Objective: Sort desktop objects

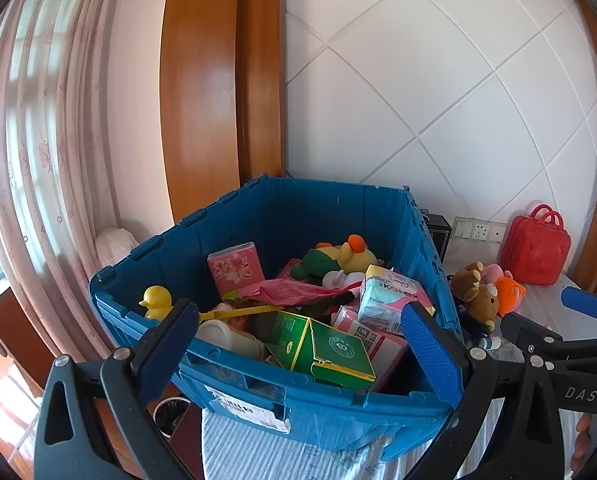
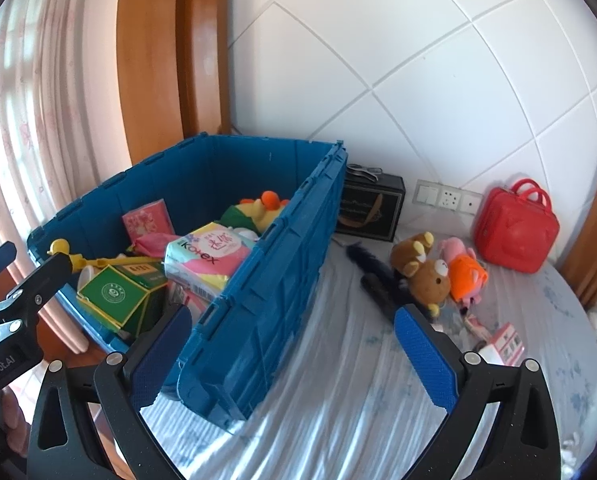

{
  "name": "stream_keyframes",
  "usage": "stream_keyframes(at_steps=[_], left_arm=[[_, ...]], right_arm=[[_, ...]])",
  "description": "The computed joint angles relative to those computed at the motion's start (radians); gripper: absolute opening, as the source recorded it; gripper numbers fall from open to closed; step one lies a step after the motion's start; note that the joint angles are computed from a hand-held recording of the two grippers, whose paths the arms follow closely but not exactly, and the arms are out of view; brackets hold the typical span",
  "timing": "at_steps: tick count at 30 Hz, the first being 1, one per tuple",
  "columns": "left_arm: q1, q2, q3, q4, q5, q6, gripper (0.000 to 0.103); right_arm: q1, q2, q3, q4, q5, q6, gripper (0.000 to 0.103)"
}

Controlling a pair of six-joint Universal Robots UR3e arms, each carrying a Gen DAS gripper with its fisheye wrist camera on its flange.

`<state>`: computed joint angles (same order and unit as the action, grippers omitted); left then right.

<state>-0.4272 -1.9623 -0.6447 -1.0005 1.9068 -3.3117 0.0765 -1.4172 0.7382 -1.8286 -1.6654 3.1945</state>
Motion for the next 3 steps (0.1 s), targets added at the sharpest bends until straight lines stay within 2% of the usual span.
stream_keyframes(at_steps=[3], left_arm=[[-0.003, 0.010, -0.019, 0.020, 0.008, 0.002, 0.103]], right_arm=[[0.003, -0.005, 0.008, -0.005, -0.012, 0.003, 0.103]])
